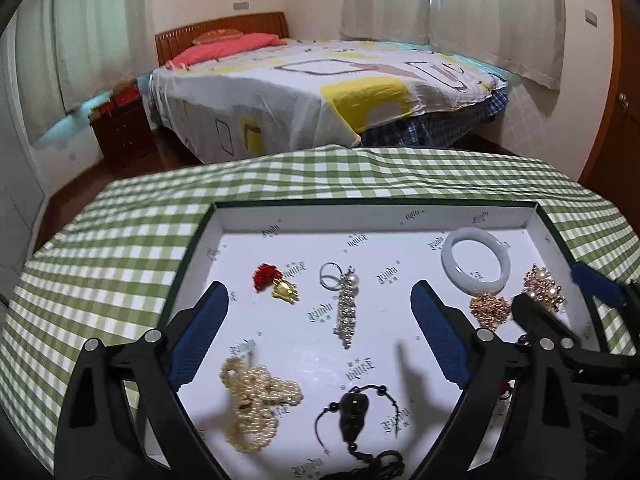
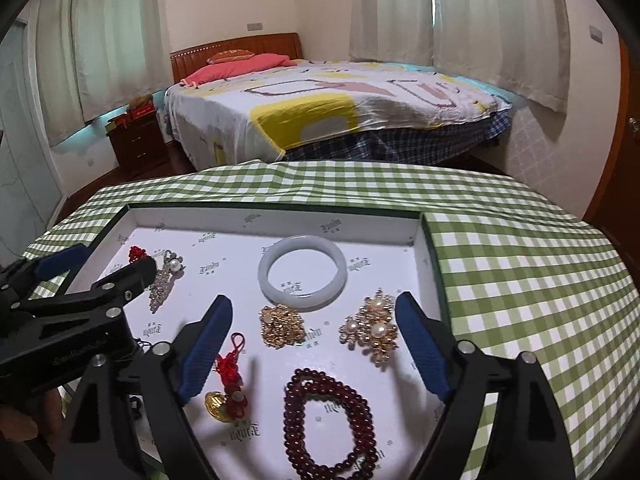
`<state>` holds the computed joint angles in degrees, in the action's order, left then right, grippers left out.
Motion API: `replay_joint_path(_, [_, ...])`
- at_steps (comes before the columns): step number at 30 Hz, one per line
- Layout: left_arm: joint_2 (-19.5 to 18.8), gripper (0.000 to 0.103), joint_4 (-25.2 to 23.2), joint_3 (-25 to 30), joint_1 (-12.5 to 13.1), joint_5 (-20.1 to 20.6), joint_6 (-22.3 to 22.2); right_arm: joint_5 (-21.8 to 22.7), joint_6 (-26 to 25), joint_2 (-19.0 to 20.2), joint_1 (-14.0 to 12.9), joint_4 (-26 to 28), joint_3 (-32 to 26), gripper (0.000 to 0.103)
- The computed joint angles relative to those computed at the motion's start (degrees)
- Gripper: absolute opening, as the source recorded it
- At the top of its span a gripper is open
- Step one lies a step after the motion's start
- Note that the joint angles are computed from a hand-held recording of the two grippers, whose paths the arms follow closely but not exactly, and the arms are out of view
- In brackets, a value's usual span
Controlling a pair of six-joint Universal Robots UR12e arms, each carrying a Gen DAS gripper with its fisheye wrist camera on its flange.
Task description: Organize jewelry
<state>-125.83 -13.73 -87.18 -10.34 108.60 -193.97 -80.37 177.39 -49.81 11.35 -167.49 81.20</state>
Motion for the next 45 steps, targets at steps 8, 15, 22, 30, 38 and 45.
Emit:
replay_joint_path(8, [1.4,0.092,1.4,-2.3,0.1,-0.3,-1.6,-2.3,0.9,-0.9,0.0,-1.2,1.4,0.084])
replay_joint_path(15, [4.6,0.092,2.6,-6.3,-0.1,-1.3,-3.4,-1.7,1.7,-3.2,-0.3,-2.1,4.6,0.084])
replay_joint_path(22, [10.3,0.093,4.8,-12.9,-1.8,0.9,-6.2,0.8,1.5,-8.4,-0.9,-4.8,11.3,0.084])
replay_joint_path(30, [16.6,0.097,5.6,-18.3,-4.4,6.3,-8.6,3.5,-0.2,-14.9,-1.4,-8.3,18.5,0.084])
replay_joint_path(38, [22.2,0.098,5.6,-22.3,-7.3,12.2,-11.8,5.2,-0.2,-20.2,-2.3,-13.1,23.9,0.085])
replay_joint_path(45, [26.2,0.098,6.9,-25.0,-9.0,14.4,-12.0,5.6,0.1,-24.0,-3.3,-16.4,27.4,0.085])
